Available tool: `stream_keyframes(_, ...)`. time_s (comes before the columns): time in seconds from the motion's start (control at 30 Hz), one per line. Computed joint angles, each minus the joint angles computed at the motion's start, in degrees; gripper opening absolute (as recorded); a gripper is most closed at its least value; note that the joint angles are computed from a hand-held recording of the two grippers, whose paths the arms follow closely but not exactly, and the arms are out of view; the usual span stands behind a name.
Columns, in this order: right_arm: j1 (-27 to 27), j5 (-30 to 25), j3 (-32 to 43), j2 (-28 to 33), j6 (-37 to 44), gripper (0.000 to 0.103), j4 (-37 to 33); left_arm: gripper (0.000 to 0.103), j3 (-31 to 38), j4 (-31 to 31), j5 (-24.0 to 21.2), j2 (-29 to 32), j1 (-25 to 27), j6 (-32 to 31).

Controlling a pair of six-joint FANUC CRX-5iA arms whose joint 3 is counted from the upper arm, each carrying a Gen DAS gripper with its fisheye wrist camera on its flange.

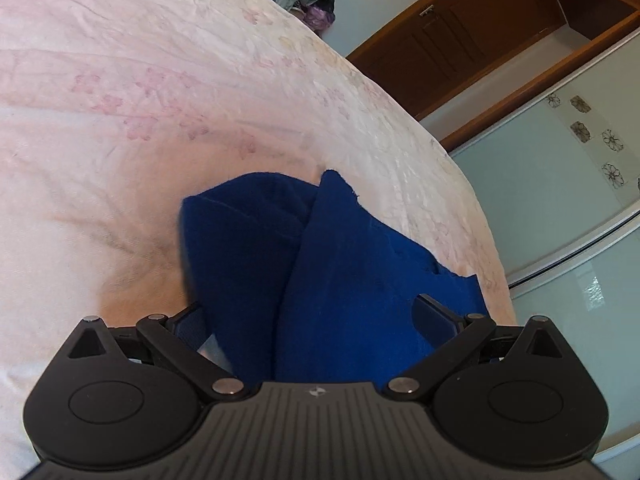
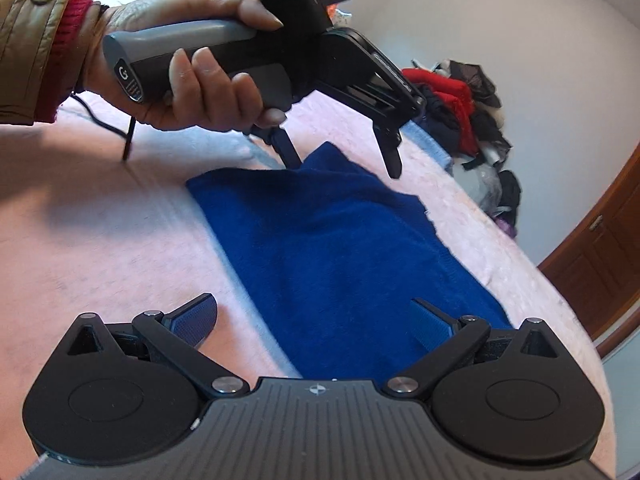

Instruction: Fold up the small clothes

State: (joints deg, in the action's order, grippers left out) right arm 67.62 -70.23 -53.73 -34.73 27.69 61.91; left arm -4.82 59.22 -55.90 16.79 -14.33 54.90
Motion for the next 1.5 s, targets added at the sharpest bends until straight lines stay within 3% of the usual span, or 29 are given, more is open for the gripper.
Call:
stream_keyframes(0.23, -8.3, 2.6, -0.8, 9.0, -4.8, 0.100, 12.1, 0.102, 6.4, -1.6, -0.7, 4.4, -2.1, 2.9)
stream_keyframes(0.33, -9.7, 4.3, 0.2, 10.6, -5.6, 0.092, 12.8, 0.102, 7.6, -0.9, 0.0, 5.7, -2.7, 3.5)
stream_keyframes(0.37, -9.8, 4.8, 0.5, 10.9, -5.4, 0.085, 13.0, 0.100, 7.9, -0.8, 0.7, 6.0, -3.0, 3.9)
stream_keyframes(0.4, -9.3, 5.2, 0.5, 10.9, -4.8, 0.072, 12.7, 0.094, 8.2, -1.6, 1.2, 6.0, -3.3, 4.2)
stream_keyframes(0.43, -8.6, 5.2, 0.5, 10.8, -4.0, 0.066, 12.3, 0.088, 9.0, -3.5, 1.9, 6.0, -3.5, 4.4)
stream_keyframes(0.5, -7.2, 5.2, 0.1, 10.4, -3.2, 0.047, 12.0, 0.053, 11.4, -10.2, 2.8, 5.8, -4.2, 6.5)
stream_keyframes(0.6, -5.1, 5.0, -0.3, 9.6, -2.3, 0.031, 11.1, 0.026, 14.4, -19.1, 3.8, 5.5, -5.4, 9.6)
stream_keyframes(0.67, -4.2, 5.6, -0.4, 8.7, -1.8, 0.023, 10.1, 0.019, 14.1, -19.7, 4.2, 5.2, -5.5, 10.1)
stream_keyframes(0.77, -3.9, 7.0, -0.8, 6.8, -2.2, 0.011, 9.3, 0.015, 12.5, -21.3, 7.0, 3.4, -6.2, 11.7)
stream_keyframes(0.97, -2.3, 8.2, -2.6, -1.4, -5.8, 0.007, 9.3, 0.014, 12.4, -27.6, 10.7, -0.2, -8.2, 15.0)
stream_keyframes(1.17, 6.6, -0.9, -3.1, -9.3, -9.4, 0.007, 8.2, 0.014, 16.6, -34.6, 9.5, -1.0, -10.8, 21.5)
stream_keyframes(1.5, 27.0, -24.9, -4.2, -19.7, -16.8, 0.006, 6.1, 0.014, 25.3, -48.3, 5.6, 0.1, -17.1, 35.6)
